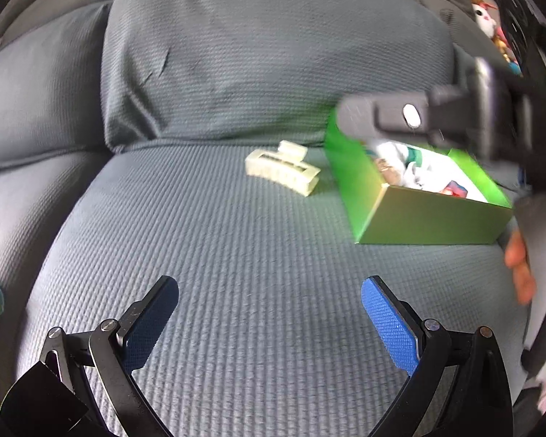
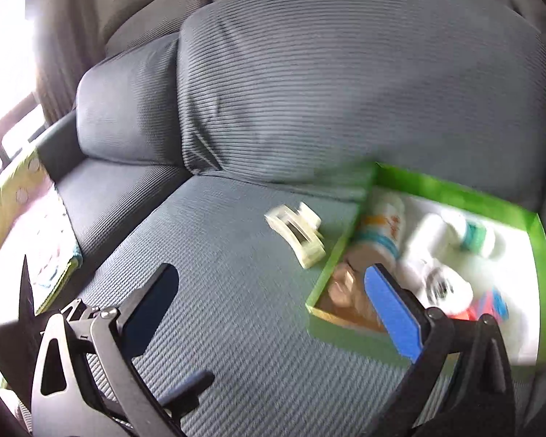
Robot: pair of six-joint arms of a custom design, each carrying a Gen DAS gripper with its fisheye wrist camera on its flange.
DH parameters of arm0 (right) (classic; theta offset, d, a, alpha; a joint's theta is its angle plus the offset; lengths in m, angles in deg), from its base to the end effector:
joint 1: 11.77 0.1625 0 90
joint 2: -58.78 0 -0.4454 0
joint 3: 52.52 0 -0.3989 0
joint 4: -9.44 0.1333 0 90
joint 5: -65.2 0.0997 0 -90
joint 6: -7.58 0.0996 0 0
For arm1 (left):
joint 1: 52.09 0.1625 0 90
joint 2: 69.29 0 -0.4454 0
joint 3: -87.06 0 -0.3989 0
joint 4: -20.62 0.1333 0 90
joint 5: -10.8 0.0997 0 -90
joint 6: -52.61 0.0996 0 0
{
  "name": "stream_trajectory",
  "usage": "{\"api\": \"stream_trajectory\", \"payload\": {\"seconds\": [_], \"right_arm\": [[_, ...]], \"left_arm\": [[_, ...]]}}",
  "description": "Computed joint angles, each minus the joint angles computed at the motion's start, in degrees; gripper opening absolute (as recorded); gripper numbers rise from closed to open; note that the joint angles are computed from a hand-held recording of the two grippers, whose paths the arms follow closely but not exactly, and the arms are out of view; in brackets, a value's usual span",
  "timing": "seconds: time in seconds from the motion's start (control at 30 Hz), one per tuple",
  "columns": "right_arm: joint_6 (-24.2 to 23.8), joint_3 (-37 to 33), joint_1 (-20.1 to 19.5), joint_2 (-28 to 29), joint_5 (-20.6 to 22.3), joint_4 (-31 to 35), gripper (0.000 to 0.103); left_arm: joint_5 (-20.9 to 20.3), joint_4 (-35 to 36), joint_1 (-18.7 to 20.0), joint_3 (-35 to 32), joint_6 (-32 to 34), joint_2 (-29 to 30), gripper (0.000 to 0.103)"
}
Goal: Organize rigid objects
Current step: 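Move the right tool toward the cream hair claw clip, then close the right tool on the cream claw clip and lift it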
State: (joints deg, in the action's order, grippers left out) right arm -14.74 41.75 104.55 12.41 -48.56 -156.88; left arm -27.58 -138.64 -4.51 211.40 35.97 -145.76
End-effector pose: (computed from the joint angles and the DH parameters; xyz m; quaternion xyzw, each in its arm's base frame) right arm 0.3965 -0.5913 0.1562 0.3446 -0.8853 0.2470 0.1911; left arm -0.1726 -0.5022 0.2785 0.1186 0.8803 -0.3562 0.2899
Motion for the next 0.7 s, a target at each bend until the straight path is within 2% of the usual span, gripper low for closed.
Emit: {"api": "stream_trajectory", "payload": {"seconds": [0.13,0.3,0.37,0.5,0.57,0.63,0.7], "right_arm": [[-4.5,-7.8,1.0,5.9,-3.6,3.3,0.101],[-4.4,-18.6,1.0,13.4,-7.8,12.9,0.094],[-4.2,-23.0,0.9,16.6,-10.8,17.4,0.090],[0.7,-32.9,0.5,23.3,-20.3,28.0,0.089],[6.2,-37.0,0.1,25.3,-22.5,36.7,0.088],[8.1,-40.7,0.5,27.9,-28.0,43.4,0.088],[9.6,-42.6,0.6,29.0,-29.8,46.7,0.089]], "left_arm": [[-1.0,2.0,1.8,-0.5,-2.2,-1.0,0.101],[-1.8,2.9,3.1,-0.9,-3.0,-1.9,0.101],[-1.7,3.1,3.3,-0.9,-3.0,-2.0,0.101],[-2.3,3.8,4.1,-0.9,-3.4,-2.5,0.101],[-2.9,3.8,4.5,-1.1,-3.6,-2.6,0.101],[-3.2,4.1,4.8,-1.3,-3.9,-2.6,0.101],[-3.5,4.1,4.6,-1.0,-4.3,-2.9,0.101]]}}
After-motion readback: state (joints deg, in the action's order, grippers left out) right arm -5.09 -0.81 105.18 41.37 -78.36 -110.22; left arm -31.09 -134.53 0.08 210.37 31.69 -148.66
